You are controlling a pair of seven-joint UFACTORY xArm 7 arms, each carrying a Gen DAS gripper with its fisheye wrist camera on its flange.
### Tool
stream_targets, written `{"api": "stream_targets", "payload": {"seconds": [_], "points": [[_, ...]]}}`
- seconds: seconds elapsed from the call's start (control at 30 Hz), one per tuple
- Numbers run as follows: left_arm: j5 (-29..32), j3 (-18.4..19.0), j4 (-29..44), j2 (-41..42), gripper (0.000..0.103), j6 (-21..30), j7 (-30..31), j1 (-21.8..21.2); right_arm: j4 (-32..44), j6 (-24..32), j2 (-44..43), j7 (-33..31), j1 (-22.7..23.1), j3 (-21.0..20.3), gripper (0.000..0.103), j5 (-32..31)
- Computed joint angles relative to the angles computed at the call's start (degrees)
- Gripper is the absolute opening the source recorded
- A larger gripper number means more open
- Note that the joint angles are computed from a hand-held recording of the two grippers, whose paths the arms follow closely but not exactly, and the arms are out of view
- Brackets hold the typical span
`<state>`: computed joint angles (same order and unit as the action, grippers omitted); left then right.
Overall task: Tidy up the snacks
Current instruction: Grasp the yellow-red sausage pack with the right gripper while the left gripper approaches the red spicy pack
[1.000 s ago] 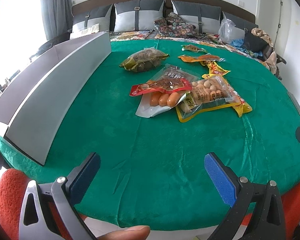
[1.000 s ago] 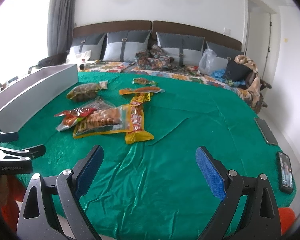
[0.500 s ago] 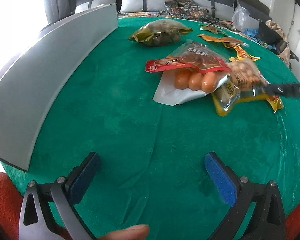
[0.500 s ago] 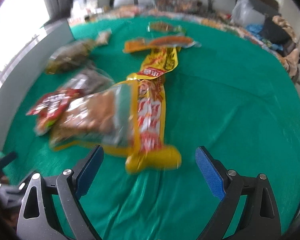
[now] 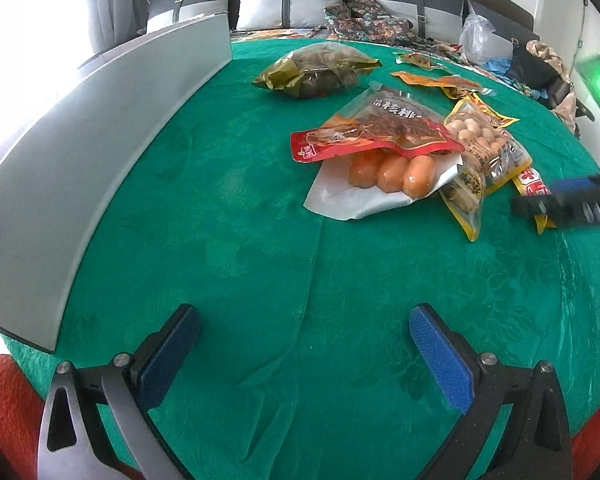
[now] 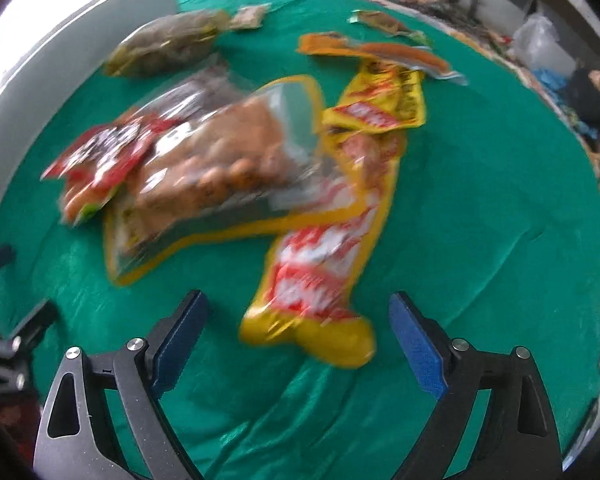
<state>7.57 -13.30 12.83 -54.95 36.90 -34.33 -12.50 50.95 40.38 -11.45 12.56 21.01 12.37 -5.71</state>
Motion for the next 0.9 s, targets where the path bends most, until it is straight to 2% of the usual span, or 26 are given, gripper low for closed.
{"api": "stream_targets", "payload": {"seconds": [0.13, 0.17, 0.2, 0.23, 0.27, 0.33, 0.43, 0.53, 0.67, 0.77, 0.9], "points": [[0.11, 1.15, -0.92, -0.91, 0.103, -1.05, 1.96, -0.6, 1.97, -2.14, 2.53, 2.69, -0.62, -0.43, 0.092, 0.75], [-0.01, 1.44, -0.99, -1.06, 0.103, -1.02, 2.47, -0.71, 2.56, -2.7, 3.53, 3.48, -0.5, -0.25, 0.088, 0.84], [-0.18, 1.54, -0.97, -1.13, 0.103, -0.91, 2.79, -0.77, 2.14, -2.76, 3.26, 4.08, -0.37, -0.16, 0.08, 0.74], [-0.31, 1.61, -1.0, -1.2, 0.103, -0.92, 3.07, -0.77, 1.13, -4.08, 2.34, 5.41, -0.48, 0.2, 0.064, -1.02], [-0.41, 1.64, -1.03, -1.22, 0.103, -1.01, 3.33, -0.75, 0.81, -4.48, 1.85, 6.1, -0.36, 0.32, 0.054, -1.24], [-0.65, 1.7, -1.03, -1.16, 0.103, -1.14, 3.76, -0.72, -1.39, -3.61, -1.02, 5.28, -0.07, -0.43, 0.051, 0.93], [-1.02, 1.82, -1.02, -1.17, 0.103, -1.13, 4.28, -0.68, -8.07, -3.99, -8.1, 4.79, -0.45, -1.17, 0.051, 2.23], [-1.64, 2.48, -0.67, -1.15, 0.103, -0.28, 5.27, -1.03, -16.21, -4.51, -17.53, 7.34, -2.32, -0.86, 0.051, 1.45], [-4.72, 6.24, -0.39, -1.95, 0.103, -0.73, 8.73, -3.1, -25.02, -6.15, -28.33, 11.54, -4.61, -0.11, 0.051, 1.17], [-5.71, 8.43, 1.58, -0.16, 0.103, -1.83, 14.2, -3.73, -27.59, -8.37, -31.0, 12.69, -5.31, 0.53, 0.052, 0.68], [-6.5, 8.76, 6.16, 5.55, 0.103, -3.55, 18.24, -1.79, -29.67, -11.02, -32.81, 14.45, -5.74, 2.02, 0.053, -0.06]]}}
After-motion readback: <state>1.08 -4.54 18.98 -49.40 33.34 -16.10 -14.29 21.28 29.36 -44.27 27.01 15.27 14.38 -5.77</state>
